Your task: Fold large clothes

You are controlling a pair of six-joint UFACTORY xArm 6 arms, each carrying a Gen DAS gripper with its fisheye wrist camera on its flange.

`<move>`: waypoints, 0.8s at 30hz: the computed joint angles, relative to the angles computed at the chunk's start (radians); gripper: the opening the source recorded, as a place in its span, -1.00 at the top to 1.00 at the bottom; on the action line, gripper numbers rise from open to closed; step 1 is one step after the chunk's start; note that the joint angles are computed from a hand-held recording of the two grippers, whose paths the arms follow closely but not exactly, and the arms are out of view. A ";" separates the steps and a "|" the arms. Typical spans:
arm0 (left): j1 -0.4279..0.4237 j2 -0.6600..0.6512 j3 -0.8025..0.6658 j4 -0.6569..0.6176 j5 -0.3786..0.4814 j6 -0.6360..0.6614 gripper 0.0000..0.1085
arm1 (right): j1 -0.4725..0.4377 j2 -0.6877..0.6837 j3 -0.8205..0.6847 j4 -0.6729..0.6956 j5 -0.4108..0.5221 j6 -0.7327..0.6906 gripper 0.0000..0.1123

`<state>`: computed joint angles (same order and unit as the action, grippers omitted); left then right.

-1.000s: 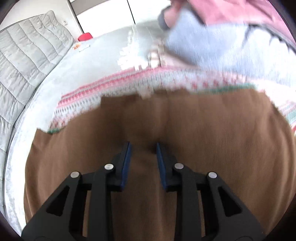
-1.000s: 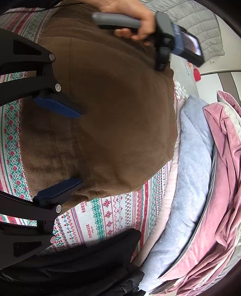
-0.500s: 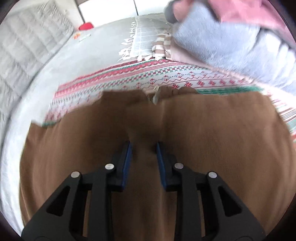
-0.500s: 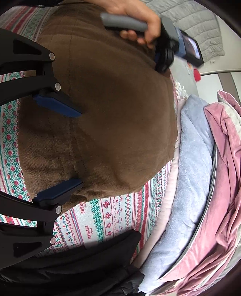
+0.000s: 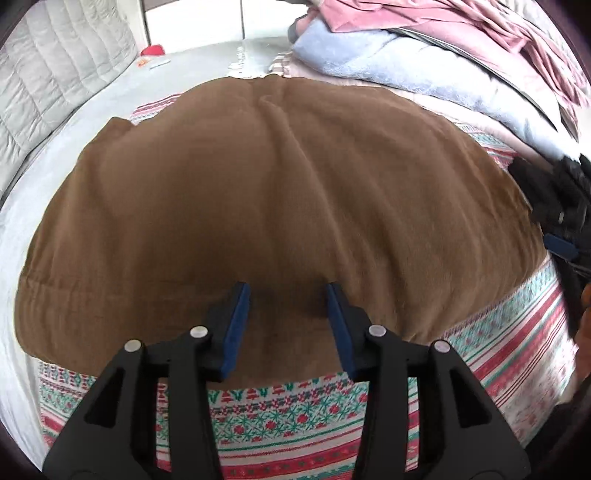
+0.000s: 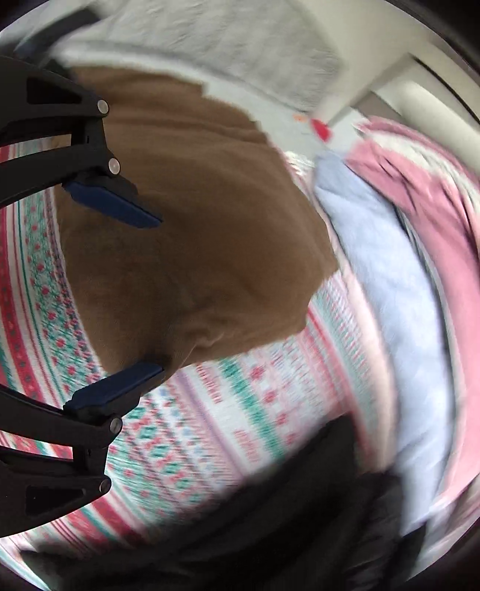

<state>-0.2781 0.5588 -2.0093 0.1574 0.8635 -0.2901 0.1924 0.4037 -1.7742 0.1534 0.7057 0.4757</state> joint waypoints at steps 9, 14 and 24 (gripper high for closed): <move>-0.016 -0.031 0.064 -0.031 -0.103 0.031 0.16 | -0.088 -0.084 0.226 0.434 -0.113 0.060 -0.38; -0.025 0.009 0.031 0.038 -0.063 -0.018 0.12 | -0.055 0.004 0.147 0.695 -0.078 -0.132 -0.38; -0.027 -0.013 0.069 0.041 -0.079 -0.028 0.12 | 0.062 0.053 0.130 0.246 -0.357 0.172 0.05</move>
<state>-0.3054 0.5461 -1.9402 0.1982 0.7845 -0.3178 0.2539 0.4571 -1.6439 0.3997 0.3489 0.6475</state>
